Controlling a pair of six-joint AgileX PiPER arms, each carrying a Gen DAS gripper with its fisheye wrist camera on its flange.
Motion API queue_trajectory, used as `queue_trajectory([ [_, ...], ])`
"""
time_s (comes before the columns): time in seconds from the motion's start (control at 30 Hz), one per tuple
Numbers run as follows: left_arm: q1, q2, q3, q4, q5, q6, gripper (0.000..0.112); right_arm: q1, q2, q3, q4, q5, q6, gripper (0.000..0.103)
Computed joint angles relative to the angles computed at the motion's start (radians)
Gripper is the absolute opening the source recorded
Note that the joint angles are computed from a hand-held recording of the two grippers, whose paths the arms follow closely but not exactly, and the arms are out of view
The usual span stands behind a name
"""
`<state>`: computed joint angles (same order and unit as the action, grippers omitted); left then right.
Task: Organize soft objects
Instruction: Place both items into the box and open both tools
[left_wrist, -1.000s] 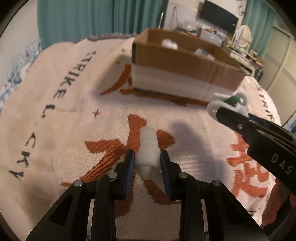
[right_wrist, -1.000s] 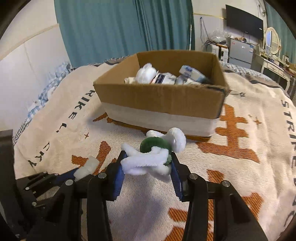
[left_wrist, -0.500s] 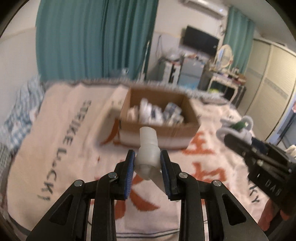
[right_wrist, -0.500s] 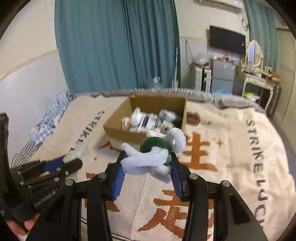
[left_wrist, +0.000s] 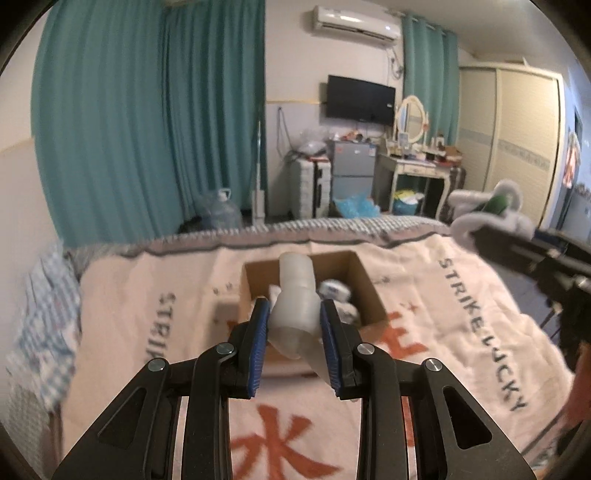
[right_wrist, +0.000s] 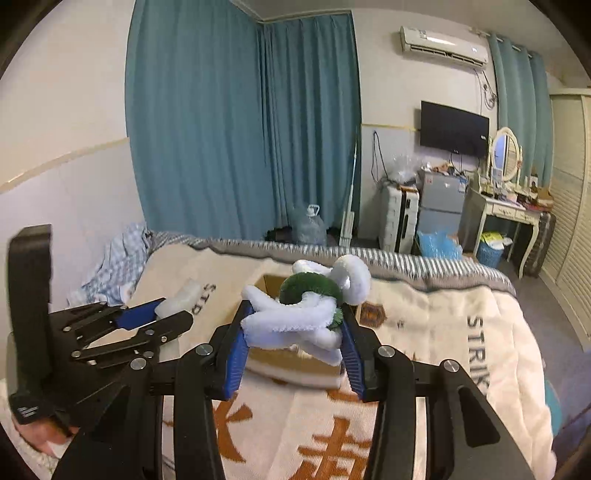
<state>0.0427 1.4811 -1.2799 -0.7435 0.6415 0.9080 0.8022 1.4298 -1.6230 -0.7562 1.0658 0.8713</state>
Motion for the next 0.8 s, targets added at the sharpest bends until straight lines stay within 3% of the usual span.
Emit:
queue_trajectory([
  [0.27,-0.064,0.244,-0.232,0.108,-0.04,-0.069,0.027,-0.204,0.21,-0.218,0.169,-0.092,-0.221,0.044],
  [0.53,-0.113,0.547,-0.493,0.148,-0.002,-0.134,0.027,-0.394,0.523,-0.42,0.394,-0.184,-0.404,0.044],
  [0.67,-0.129,0.713,-0.686,0.261,0.057,-0.275,0.028,-0.46,0.733,-0.635,0.505,-0.109,-0.457,0.044],
  [0.8,-0.131,0.828,-0.835,0.303,0.118,-0.348,0.029,-0.502,0.831,-0.705,0.568,-0.116,-0.501,0.045],
])
